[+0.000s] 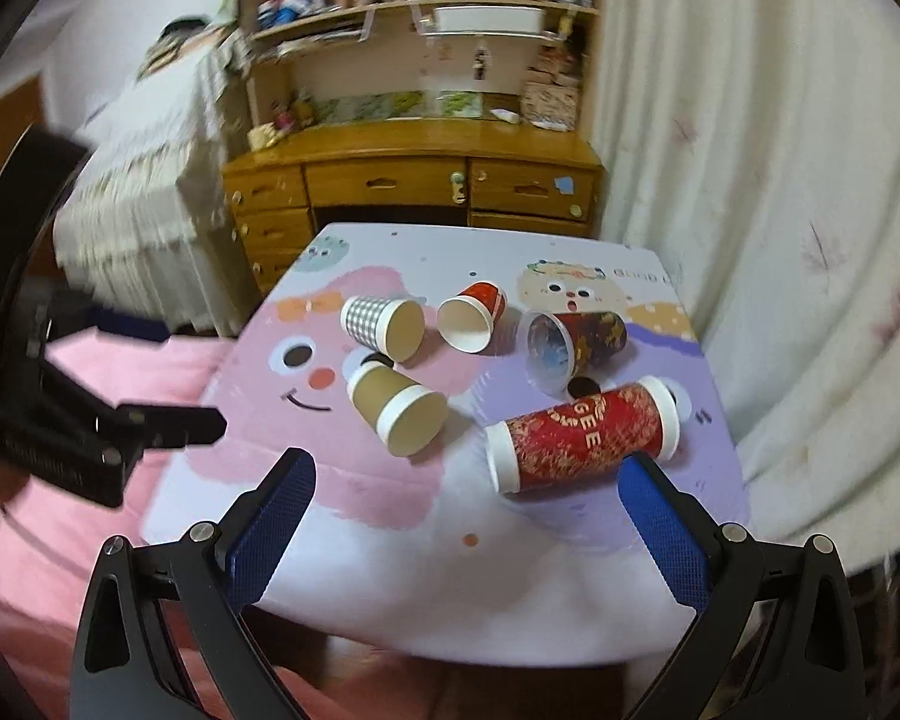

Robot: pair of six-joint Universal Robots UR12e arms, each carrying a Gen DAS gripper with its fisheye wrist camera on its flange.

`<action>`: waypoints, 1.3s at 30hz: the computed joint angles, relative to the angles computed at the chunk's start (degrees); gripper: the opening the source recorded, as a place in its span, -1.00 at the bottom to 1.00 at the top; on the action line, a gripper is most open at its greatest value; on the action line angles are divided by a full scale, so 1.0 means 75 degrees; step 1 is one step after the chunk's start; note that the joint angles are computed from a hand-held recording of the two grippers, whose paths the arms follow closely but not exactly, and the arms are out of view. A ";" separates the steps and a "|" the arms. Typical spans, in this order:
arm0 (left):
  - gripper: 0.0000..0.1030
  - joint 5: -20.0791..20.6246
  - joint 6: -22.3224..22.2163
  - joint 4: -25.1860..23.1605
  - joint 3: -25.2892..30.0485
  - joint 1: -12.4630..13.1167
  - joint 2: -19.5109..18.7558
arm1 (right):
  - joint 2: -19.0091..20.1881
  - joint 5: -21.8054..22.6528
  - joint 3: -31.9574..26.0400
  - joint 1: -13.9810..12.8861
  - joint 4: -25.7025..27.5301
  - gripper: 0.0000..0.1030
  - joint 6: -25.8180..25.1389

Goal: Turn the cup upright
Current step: 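Move the left gripper to the brown-sleeved cup and close around it, then lift the brown-sleeved cup with the left gripper and rotate it upright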

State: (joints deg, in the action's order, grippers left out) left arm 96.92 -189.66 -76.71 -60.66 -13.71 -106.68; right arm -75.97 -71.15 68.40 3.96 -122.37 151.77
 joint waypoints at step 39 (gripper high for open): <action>0.13 -0.0470 0.6592 -0.1745 0.2374 0.0302 -0.2776 | 0.2528 -0.1434 -0.1839 0.0509 0.1000 0.99 -0.2000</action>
